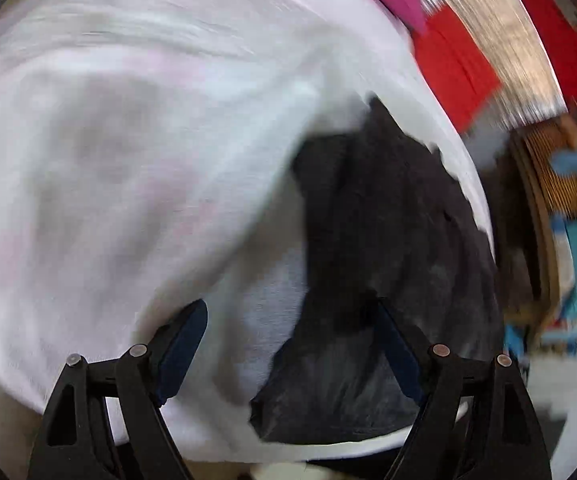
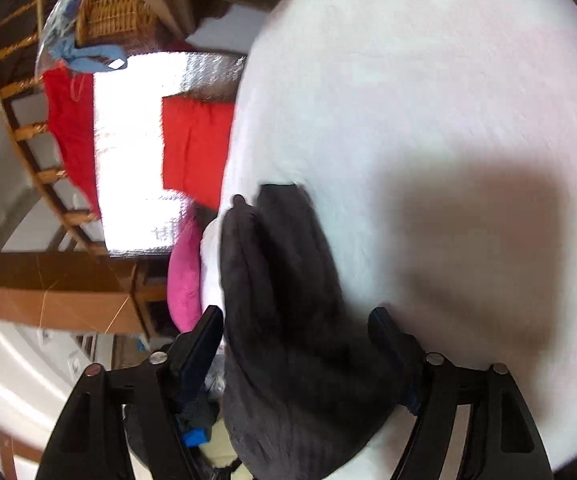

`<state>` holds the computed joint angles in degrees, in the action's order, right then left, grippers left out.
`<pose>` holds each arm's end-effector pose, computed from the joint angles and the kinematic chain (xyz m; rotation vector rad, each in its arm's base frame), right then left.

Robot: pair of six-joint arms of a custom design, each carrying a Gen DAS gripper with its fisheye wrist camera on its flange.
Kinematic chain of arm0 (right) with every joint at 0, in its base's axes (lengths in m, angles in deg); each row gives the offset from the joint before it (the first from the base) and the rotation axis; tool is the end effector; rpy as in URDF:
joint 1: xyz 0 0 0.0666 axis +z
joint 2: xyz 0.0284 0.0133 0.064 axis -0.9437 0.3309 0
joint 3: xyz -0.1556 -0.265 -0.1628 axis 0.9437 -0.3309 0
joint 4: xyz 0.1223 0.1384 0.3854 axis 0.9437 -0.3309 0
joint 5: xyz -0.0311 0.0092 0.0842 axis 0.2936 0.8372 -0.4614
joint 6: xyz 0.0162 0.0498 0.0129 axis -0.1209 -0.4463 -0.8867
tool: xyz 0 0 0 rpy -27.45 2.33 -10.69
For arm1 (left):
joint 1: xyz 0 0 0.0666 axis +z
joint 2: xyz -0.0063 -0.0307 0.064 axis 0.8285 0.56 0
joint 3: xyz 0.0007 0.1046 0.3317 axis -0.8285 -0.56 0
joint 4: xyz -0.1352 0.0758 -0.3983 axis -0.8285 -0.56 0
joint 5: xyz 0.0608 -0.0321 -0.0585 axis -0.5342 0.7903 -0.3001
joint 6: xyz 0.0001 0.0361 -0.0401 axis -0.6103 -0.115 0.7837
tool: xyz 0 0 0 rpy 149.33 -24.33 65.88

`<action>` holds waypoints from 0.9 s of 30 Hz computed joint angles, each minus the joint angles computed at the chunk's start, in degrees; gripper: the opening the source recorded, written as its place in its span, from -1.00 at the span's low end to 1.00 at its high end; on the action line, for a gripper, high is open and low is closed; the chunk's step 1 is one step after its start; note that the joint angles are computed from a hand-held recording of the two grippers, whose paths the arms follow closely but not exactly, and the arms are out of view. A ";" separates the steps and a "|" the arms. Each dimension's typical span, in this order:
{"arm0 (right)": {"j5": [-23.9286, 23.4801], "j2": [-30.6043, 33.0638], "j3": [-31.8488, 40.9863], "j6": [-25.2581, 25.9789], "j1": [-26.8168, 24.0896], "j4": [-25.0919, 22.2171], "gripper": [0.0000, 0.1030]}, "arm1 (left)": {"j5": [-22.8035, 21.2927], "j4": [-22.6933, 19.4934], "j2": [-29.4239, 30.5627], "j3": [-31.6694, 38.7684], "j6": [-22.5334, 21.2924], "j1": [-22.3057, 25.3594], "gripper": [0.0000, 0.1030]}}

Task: Fold large clothes

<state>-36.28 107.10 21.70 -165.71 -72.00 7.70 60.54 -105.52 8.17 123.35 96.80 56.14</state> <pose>0.4516 0.0111 0.3002 0.9903 1.8590 1.5608 0.4513 -0.0144 0.4208 -0.4726 2.6495 -0.7457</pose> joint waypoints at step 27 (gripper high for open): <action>-10.98 23.12 33.93 41.12 6.52 -33.54 -0.10 | 12.34 -0.39 18.28 17.81 -9.02 -5.57 0.19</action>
<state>-47.26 130.22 55.63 -124.59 -65.49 -25.84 72.87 -105.91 26.45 141.16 87.77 50.58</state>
